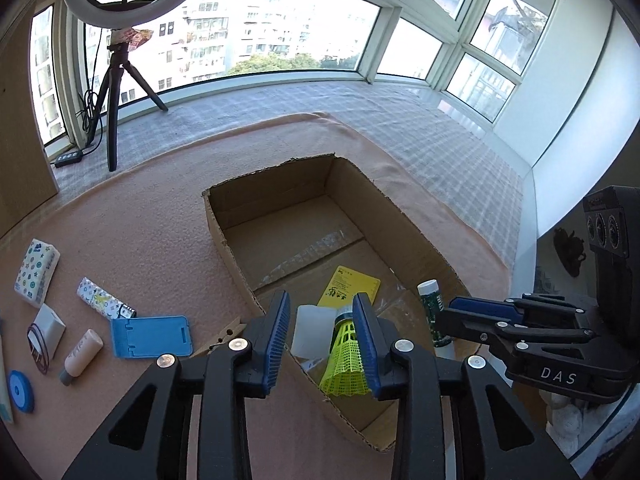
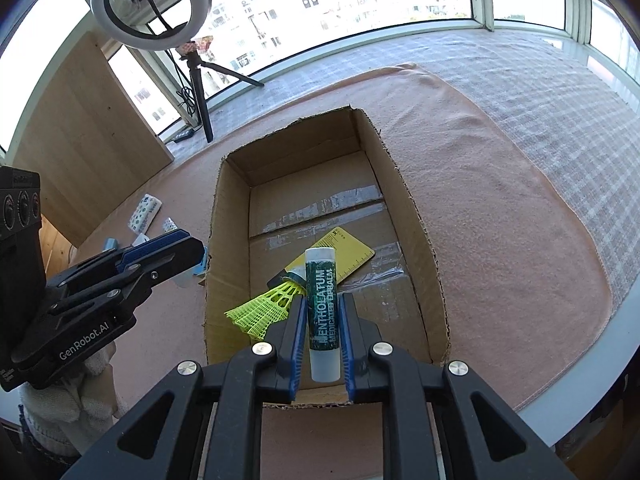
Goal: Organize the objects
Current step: 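Carry the lip balm into the box and release it, then withdraw the right tool from the box toward the white lotion bottle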
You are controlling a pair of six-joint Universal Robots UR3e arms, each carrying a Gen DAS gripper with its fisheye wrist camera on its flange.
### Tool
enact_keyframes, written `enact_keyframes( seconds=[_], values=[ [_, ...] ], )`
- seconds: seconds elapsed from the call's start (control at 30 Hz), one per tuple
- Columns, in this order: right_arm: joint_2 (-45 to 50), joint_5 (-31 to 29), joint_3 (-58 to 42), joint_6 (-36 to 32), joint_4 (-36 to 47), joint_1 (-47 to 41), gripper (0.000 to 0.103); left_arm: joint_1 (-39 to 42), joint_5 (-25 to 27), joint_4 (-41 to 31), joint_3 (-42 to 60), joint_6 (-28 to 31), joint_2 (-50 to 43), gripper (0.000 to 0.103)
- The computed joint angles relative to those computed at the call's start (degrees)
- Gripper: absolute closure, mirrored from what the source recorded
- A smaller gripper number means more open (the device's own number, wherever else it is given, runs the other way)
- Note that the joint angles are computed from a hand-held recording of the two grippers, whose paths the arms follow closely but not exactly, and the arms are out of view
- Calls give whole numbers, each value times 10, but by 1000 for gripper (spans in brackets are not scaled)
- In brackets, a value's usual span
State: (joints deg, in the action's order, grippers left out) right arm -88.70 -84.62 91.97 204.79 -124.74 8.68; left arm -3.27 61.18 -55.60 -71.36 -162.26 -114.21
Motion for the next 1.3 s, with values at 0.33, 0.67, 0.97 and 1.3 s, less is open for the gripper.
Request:
enact_keyframes(
  seconds=[0.33, 0.67, 0.97, 1.3],
  values=[
    [32, -43, -40, 0, 13, 44, 44, 36, -9, 14, -43, 7, 30, 48],
    [79, -34, -100, 11, 15, 70, 43, 114, -7, 17, -119, 25, 83, 48],
    [173, -31, -214, 5, 24, 118, 43, 226, 8, 19, -197, 58, 129, 48],
    [343, -30, -461, -22, 90, 168, 42, 346, 19, 17, -233, 98, 139, 48]
  ],
)
